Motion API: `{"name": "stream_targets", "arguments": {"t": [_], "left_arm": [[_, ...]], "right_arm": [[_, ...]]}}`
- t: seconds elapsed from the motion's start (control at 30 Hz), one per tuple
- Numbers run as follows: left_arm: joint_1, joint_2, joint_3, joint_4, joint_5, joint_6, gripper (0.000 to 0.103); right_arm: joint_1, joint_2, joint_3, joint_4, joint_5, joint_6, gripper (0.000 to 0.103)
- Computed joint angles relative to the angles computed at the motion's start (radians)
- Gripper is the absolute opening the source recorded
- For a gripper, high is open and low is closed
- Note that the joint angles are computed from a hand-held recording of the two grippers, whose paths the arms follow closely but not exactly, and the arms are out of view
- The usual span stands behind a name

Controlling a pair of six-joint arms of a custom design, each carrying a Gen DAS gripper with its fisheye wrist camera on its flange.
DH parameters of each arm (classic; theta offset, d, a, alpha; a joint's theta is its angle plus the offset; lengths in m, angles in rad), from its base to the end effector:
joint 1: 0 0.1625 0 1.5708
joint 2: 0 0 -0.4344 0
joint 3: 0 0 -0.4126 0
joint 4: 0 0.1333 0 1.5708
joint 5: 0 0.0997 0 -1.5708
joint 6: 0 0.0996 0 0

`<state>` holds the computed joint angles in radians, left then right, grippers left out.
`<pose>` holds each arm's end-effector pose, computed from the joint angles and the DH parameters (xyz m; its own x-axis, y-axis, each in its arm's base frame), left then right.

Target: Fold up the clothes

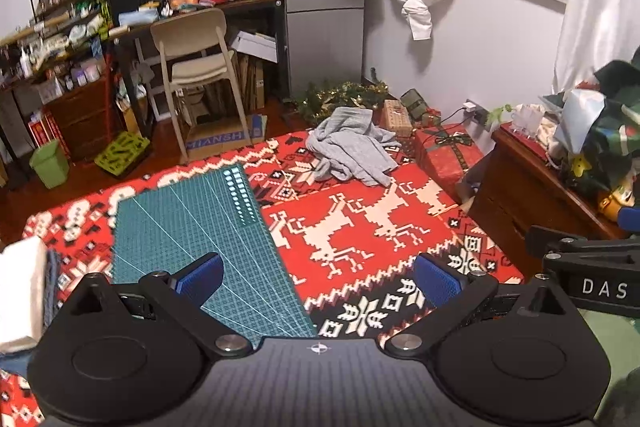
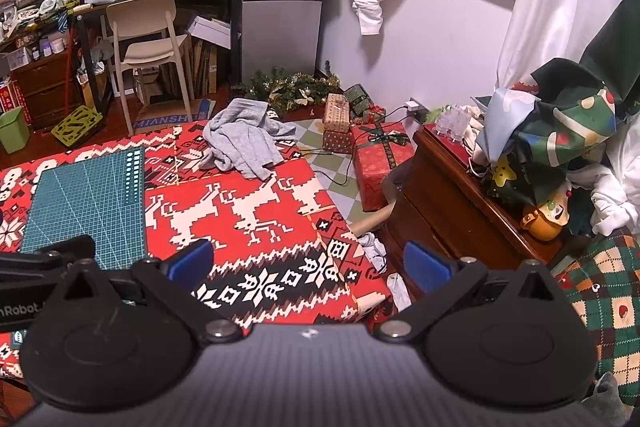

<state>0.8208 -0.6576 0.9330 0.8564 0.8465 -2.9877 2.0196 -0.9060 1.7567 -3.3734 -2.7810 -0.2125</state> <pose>-0.3193 -0.6351 0.2059 -0.6367 0.4024 -0.6578 0.7231 0.6078 -0.3281 0.3080 -0.5471 0.2550 -0.5809 0.4113 0.7024 -0.3828 0.6235 -0.6817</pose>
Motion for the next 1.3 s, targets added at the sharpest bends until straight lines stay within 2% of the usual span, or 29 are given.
{"name": "stream_targets", "arguments": {"t": [0.2,0.37,0.43,0.57,0.73,0.83,0.97,1.07,1.1,1.2,1.3], "left_arm": [[0.022,0.000,0.007,-0.009,0.047,0.000,0.102],[0.046,-0.019,0.053,-0.082,0.087,0.024,0.102],[0.059,-0.033,0.079,-0.124,0.120,0.042,0.102],[0.070,-0.037,0.100,-0.167,0.137,0.071,0.102],[0.089,0.008,0.046,-0.139,0.133,0.056,0.102],[0.107,0.025,0.022,-0.146,0.153,0.050,0.102],[0.119,0.072,-0.035,-0.144,0.101,0.082,0.102],[0.133,0.098,-0.073,-0.151,0.101,0.133,0.102],[0.137,0.104,-0.082,-0.160,0.101,0.148,0.102],[0.149,0.127,-0.117,-0.179,0.100,0.184,0.102],[0.167,0.204,-0.247,-0.099,0.112,0.164,0.102]], "right_arm": [[-0.016,0.007,0.013,-0.036,0.028,-0.040,0.102],[-0.037,-0.005,0.038,-0.009,0.067,0.008,0.102],[-0.046,0.000,0.040,-0.030,0.073,0.001,0.102],[-0.068,0.013,0.044,-0.094,0.108,-0.069,0.102],[-0.097,0.050,0.018,-0.137,0.103,-0.163,0.102],[-0.121,0.047,0.016,-0.093,0.137,-0.143,0.102],[-0.153,0.053,0.012,-0.087,0.189,-0.134,0.102],[-0.184,0.039,0.017,-0.049,0.266,-0.085,0.102],[-0.191,0.045,0.010,-0.052,0.267,-0.077,0.102],[-0.209,0.102,-0.030,-0.189,0.273,-0.200,0.102],[-0.235,0.134,-0.063,-0.278,0.328,-0.306,0.102]]}}
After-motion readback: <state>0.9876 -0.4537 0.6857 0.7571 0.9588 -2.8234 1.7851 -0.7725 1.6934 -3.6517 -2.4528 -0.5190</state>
